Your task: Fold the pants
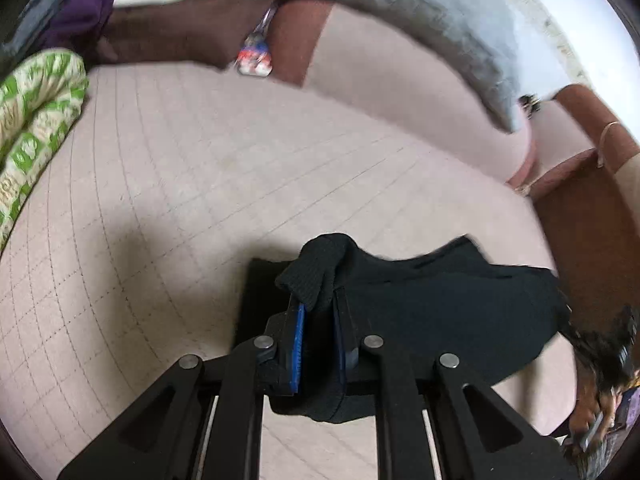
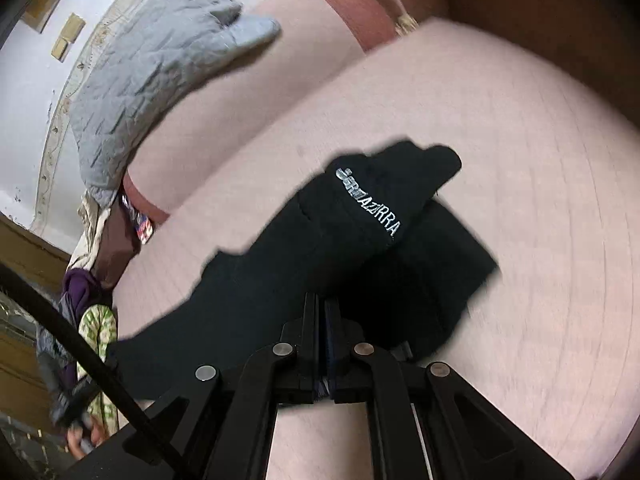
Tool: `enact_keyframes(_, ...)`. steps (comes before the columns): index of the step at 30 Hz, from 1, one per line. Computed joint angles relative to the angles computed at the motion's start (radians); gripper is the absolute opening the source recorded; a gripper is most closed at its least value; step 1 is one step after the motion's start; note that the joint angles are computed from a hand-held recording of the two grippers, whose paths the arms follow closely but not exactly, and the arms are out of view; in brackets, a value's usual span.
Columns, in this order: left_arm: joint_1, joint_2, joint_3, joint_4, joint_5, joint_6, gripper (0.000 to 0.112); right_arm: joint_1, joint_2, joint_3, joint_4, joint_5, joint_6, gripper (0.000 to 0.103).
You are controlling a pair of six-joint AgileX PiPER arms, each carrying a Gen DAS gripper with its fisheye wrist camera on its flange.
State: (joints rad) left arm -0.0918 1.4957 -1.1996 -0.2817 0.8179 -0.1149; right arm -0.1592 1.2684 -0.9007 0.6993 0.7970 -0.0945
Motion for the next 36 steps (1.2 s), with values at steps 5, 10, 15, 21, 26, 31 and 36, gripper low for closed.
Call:
enact_keyframes(5, 0.005, 0.047, 0.095, 0.028, -0.047, 0.005, 0.017, 0.054, -0.039, 0.122, -0.217, -0.039, 0.152, 0.001)
enact_keyframes(10, -0.003, -0.036, 0.136, 0.035, -0.051, 0.012, 0.021, -0.046, -0.09, 0.123, -0.26, -0.033, 0.191, 0.004)
enact_keyframes(15, 0.025, -0.113, 0.254, -0.043, -0.14, 0.062, 0.037, 0.017, -0.074, 0.034, -0.459, -0.083, 0.371, 0.071)
enact_keyframes(21, 0.101, -0.121, 0.344, -0.286, -0.18, 0.238, 0.037, 0.177, 0.139, -0.131, -0.683, -0.027, 0.472, 0.017)
enact_keyframes(26, 0.044, -0.15, 0.349, -0.165, -0.187, 0.158, 0.037, 0.297, 0.183, -0.2, -1.022, 0.188, 0.787, 0.047)
enact_keyframes(31, 0.072, -0.158, 0.357, -0.204, -0.169, 0.165, 0.037, 0.541, 0.15, -0.305, -1.242, 0.33, 1.044, 0.047)
enact_keyframes(36, 0.056, -0.167, 0.363, -0.161, -0.168, 0.136, 0.037, 0.652, 0.325, -0.561, -0.947, 0.179, 0.729, 0.051)
